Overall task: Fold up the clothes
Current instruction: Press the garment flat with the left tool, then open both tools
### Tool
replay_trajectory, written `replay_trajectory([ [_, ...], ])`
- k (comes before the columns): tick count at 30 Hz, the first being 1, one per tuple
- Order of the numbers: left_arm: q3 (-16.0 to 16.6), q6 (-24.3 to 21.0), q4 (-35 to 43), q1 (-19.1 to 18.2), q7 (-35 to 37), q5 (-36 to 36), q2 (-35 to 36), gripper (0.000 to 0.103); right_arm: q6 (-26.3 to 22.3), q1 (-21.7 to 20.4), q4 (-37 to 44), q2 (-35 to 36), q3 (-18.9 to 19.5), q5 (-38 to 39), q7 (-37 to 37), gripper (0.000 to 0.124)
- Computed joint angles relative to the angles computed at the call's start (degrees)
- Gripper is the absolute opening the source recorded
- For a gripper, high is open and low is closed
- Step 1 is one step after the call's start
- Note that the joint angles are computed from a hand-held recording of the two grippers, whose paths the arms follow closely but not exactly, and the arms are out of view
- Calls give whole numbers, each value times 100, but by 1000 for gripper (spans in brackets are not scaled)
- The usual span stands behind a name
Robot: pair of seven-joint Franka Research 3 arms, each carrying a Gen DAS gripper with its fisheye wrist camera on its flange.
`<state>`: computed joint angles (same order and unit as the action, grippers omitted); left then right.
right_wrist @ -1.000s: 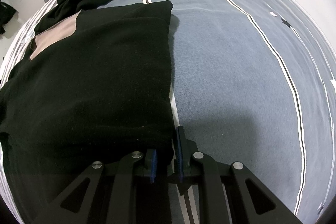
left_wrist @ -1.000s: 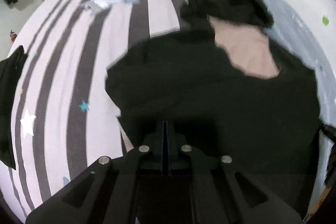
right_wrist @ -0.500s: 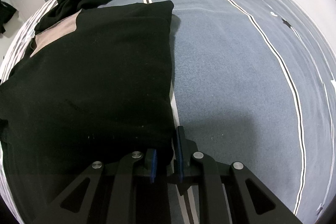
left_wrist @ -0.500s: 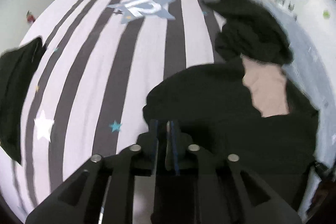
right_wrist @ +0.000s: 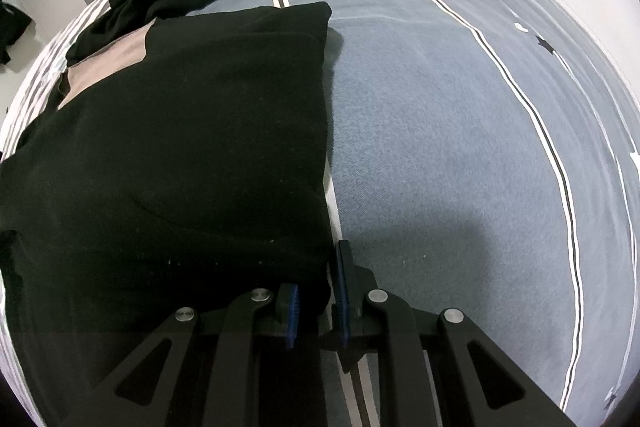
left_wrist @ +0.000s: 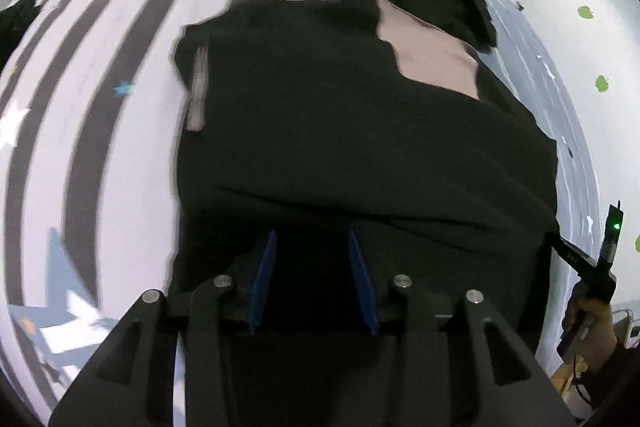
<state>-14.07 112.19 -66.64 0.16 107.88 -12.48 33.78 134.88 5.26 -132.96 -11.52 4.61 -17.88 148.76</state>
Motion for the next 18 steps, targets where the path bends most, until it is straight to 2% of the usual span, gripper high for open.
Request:
replay_trajectory([
  [3,58,357,-233,-170,55,267,-100,35,0,5,-20,-17,7,-11,31,13],
  [7,110,371,406,-252,-315,403,324,35,11,8,-37,-30,10,-11,36,13],
  [11,120,387,811,-261,-402,536,560,35,30,6,-46,-31,12,-9,22,13],
  [14,130,213,1133,-355,-305,731,792,35,38,7,-54,-36,19,-12,41,13],
  [17,102,293,1015,-345,-240,752,769,35,33,3,-63,-55,19,-3,50,14],
  [18,69,376,919,-315,-186,713,726,31,26,2,-58,-52,22,-4,55,14],
])
